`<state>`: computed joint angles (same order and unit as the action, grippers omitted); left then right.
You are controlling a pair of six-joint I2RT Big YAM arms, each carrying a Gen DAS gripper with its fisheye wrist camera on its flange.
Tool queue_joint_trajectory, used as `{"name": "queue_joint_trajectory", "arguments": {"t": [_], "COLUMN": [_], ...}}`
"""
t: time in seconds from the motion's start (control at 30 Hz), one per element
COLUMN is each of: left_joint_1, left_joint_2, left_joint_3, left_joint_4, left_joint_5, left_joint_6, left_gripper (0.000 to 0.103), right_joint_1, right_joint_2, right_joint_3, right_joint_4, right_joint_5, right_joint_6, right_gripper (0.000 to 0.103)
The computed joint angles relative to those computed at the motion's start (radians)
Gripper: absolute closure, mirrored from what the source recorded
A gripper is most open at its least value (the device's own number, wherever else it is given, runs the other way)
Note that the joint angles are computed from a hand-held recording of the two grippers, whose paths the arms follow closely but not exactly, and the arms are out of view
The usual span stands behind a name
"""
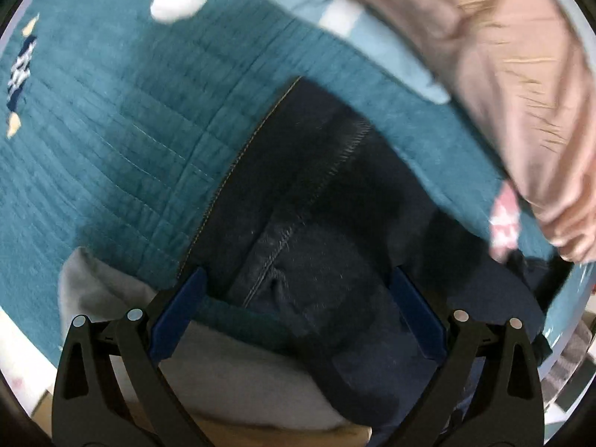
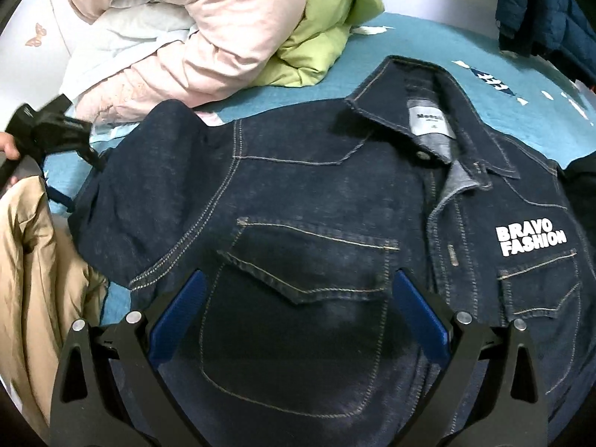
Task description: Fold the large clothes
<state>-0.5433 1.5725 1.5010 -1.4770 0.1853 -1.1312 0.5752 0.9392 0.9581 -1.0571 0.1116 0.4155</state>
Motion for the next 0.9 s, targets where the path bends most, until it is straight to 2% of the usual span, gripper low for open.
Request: {"name": "queue_joint_trajectory", "arguments": {"t": [0.13,0.2,0.27,0.37,0.4,0.43,0.5,0.6,0.63,0.67,0.73,0.77,0.83,0.9], "left_joint_1": [-0.019,-0.036,-0.057,-0.08,-0.086,-0.092,-0.108,-0.138,-0.148,-0.164,-0.204,-0.228,-0.291,-0.336], "left_joint_2": [0.018,0.024,0.026,0.025,0.02,0.014,-0.003,-0.059,-0.071,-0.088,-0.136,-0.171,-0.188,-0.193], "left_joint_3": [0.012,0.026,0.051,0.075,0.078,0.08,0.092,0.107,0.116,0.13,0.151,0.144,0.197,0.232], "left_joint_4": [-0.015,-0.019,-0.021,-0.017,-0.009,0.002,0.014,0.063,0.071,0.077,0.09,0.104,0.096,0.119], "left_joint_5": [-0.045,-0.083,-0.131,-0.154,-0.157,-0.163,-0.198,-0.249,-0.262,-0.285,-0.336,-0.359,-0.411,-0.434], "left_joint_6": [0.019,0.022,0.048,0.088,0.093,0.09,0.089,0.068,0.069,0.072,0.067,0.074,0.05,0.04], "left_gripper": [0.005,0.009,0.034,0.062,0.068,0.084,0.088,0.09,0.09,0.09,0.09,0.09,0.09,0.09], "right_joint_1": [0.013,0.019,0.03,0.043,0.046,0.051,0.06,0.081,0.088,0.09,0.096,0.093,0.093,0.092], "right_joint_2": [0.026,0.034,0.036,0.036,0.039,0.045,0.053,0.07,0.078,0.085,0.105,0.103,0.102,0.107], "right_joint_3": [-0.001,-0.001,0.0,-0.001,0.0,0.002,0.001,0.008,0.013,0.015,0.022,0.013,0.0,-0.015], "right_joint_4": [0.016,0.023,0.032,0.056,0.059,0.065,0.079,0.092,0.091,0.089,0.082,0.107,0.144,0.189], "right_joint_5": [0.006,0.006,0.004,-0.019,-0.025,-0.039,-0.054,-0.022,0.003,0.013,0.036,0.011,-0.047,-0.147], "right_joint_6": [0.007,0.014,0.025,0.037,0.039,0.043,0.052,0.062,0.074,0.079,0.091,0.082,0.062,0.044], "right_gripper": [0.007,0.007,0.007,0.007,0.007,0.007,0.007,0.008,0.015,0.033,0.046,0.059,0.079,0.092]}}
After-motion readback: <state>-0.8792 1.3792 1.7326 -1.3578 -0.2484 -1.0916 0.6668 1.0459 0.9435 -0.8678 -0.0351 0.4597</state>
